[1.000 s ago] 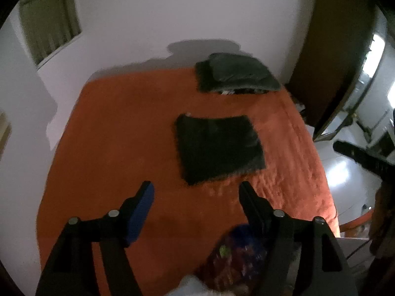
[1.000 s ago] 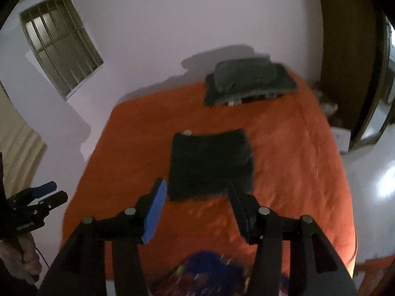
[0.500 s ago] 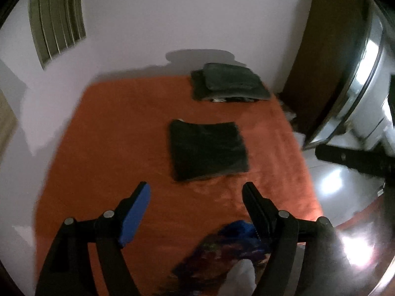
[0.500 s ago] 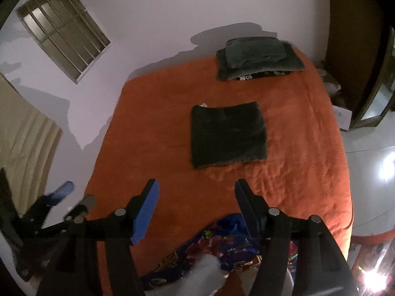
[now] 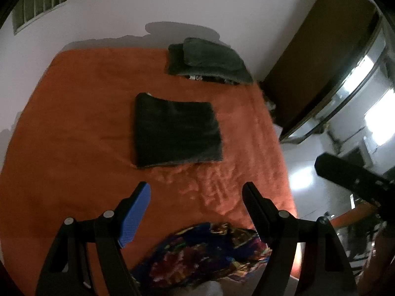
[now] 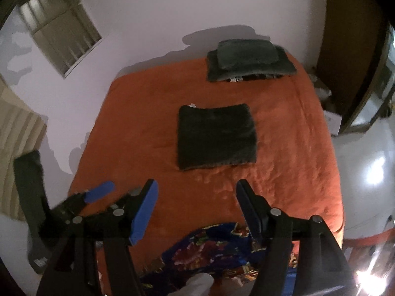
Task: Fold clothes
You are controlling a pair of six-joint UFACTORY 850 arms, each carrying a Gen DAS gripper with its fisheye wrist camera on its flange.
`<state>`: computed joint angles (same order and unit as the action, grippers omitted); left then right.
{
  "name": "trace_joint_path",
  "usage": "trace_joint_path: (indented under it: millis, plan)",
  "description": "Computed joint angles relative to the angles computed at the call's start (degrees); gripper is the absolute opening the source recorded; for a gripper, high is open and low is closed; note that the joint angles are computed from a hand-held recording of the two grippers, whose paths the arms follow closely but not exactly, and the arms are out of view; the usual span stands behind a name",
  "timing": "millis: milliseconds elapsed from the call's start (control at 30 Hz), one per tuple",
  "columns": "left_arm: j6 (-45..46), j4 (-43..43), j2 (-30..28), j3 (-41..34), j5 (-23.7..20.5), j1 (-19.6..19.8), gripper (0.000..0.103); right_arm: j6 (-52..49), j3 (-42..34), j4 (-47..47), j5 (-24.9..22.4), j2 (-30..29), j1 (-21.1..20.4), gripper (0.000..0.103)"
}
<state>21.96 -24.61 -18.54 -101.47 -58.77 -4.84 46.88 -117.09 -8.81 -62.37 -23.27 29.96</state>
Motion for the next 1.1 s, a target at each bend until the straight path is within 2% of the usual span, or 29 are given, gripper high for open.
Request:
trace_joint_path:
  millis: [67,367,667,833,1033,1100]
  plan:
    - [-0.7,0.5,0.3,1.9,2.2,-0.2,0.078,0.4,0.7,0.8,1.6,-0.4,-0.5,0.066]
    - [3.2,-5.1,-0.5,4.5,-0.4,0.7,0.078,2.6,2.5,-0.6,6.9,-2.4,-1.1,0.069]
    - [3.2,-5.6,-0.3,5.3,0.1,2.0,0.078,2.6,8.6,-1.6,10.0,0.7,-2.0,0.075]
    - [1.6,-2.7,-0.9,4.7,1.6,1.5,0.078,2.1,12.4,1.2,12.7,2.6,-3.3,0.075]
    - [0.0,-0.1,-3.0,4.0,2.0,1.0,0.078,-1.0,15.3,2.9,13.6,3.6,-4.5,0.076]
    - [0.3,0.8,-3.6,4.1,1.8,0.8,0.078,-0.8,15.8,1.4,11.4,3.7,-4.5,0.076]
